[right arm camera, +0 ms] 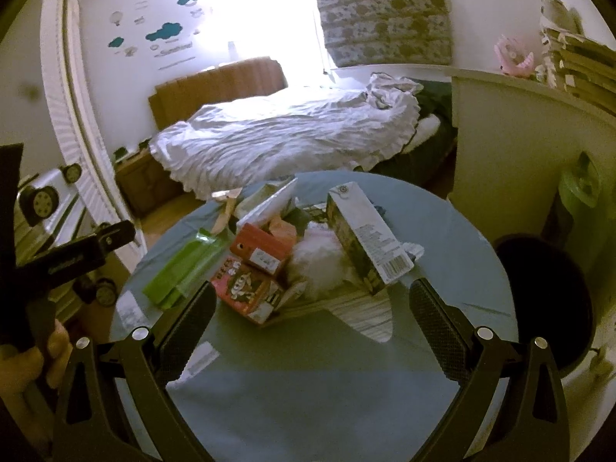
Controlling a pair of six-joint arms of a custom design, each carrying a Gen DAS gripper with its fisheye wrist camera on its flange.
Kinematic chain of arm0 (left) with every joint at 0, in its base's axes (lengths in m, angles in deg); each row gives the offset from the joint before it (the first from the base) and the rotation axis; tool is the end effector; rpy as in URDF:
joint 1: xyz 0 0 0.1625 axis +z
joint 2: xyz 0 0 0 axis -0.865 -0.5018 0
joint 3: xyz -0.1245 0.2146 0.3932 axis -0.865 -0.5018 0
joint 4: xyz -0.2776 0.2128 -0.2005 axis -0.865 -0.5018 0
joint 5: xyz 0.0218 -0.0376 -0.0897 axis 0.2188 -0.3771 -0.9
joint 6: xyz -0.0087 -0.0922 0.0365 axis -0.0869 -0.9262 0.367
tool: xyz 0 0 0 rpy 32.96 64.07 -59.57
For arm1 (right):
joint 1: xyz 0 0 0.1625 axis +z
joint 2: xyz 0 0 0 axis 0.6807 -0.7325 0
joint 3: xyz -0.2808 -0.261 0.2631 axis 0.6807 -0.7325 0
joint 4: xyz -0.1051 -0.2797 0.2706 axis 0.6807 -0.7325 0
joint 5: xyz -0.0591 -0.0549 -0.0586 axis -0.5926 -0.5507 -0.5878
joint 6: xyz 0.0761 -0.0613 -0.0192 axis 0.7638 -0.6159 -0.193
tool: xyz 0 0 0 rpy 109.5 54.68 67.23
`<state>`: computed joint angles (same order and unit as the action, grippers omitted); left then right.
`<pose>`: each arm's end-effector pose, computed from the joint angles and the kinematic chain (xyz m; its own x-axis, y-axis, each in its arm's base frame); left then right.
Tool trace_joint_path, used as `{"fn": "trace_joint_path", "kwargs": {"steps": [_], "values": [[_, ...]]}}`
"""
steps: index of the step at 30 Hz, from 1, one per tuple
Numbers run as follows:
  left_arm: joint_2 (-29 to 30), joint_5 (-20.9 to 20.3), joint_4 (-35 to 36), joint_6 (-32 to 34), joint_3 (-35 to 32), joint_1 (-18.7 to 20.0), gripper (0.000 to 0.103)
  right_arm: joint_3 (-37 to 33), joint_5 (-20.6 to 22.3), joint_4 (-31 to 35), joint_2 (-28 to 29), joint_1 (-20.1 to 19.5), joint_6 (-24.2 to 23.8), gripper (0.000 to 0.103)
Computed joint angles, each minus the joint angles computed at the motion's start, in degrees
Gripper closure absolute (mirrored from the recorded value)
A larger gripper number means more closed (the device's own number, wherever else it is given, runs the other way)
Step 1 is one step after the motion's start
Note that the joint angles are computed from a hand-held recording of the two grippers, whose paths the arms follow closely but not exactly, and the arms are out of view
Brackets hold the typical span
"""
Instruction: Collect trash
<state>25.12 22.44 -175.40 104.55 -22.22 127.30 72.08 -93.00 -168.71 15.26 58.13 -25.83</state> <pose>-0.1112 -0.8274 0.2486 -0.7117 -0.2706 -0.6482 0.4051 0.5958 -0.6935 0.2671 -0.8238 0.0648 -0.7922 -0.3168 0.5216 -0.5907 0.6128 -0.5250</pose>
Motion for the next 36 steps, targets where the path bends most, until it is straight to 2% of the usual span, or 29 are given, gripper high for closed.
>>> {"fn": "trace_joint_path", "kwargs": {"steps": [36], "values": [[-1.2, -0.4, 4.0, -3.7, 1.1, 0.6, 0.005, 0.6, 0.6, 1.3, -0.3, -0.6, 1.6, 0.004]]}}
